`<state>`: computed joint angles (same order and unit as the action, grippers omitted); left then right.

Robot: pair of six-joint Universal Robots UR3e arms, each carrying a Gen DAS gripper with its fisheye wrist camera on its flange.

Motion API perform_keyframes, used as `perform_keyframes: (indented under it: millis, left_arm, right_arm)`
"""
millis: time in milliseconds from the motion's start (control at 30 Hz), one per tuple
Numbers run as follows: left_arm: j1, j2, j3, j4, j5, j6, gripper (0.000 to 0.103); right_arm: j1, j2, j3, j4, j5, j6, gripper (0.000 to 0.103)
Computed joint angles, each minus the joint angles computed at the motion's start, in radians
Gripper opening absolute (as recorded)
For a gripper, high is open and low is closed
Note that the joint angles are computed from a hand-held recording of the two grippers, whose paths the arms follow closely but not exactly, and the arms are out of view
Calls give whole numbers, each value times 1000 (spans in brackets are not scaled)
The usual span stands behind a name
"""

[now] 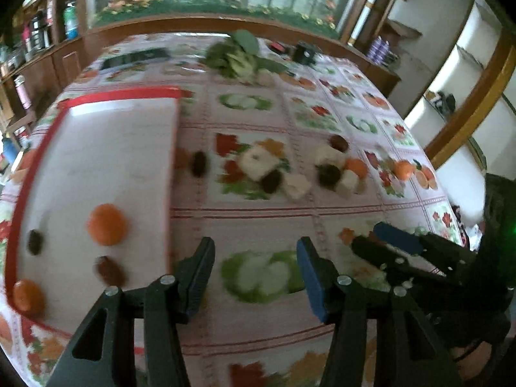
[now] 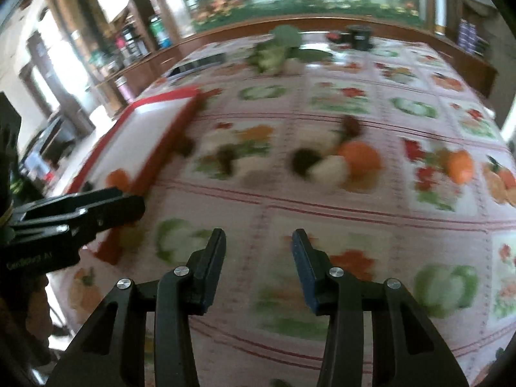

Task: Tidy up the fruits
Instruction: 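Move both open tools back over the remaining fruit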

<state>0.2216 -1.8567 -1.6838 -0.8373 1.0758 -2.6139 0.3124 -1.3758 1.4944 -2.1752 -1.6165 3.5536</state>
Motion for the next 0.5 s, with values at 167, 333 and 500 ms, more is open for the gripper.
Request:
perform_keyframes:
  millis: [167, 333, 500]
  left_arm:
    - [-87, -92, 78, -4, 9, -91, 56]
    - [-143, -171, 143, 31, 15, -193, 56]
    - [-174, -245, 211, 61, 14, -314, 56]
  right_arm:
    - [-79, -110, 139, -26, -9, 1, 43]
    - [-143, -182, 218, -33, 19, -22, 44]
    - [-182, -225, 264, -41, 49, -56, 45]
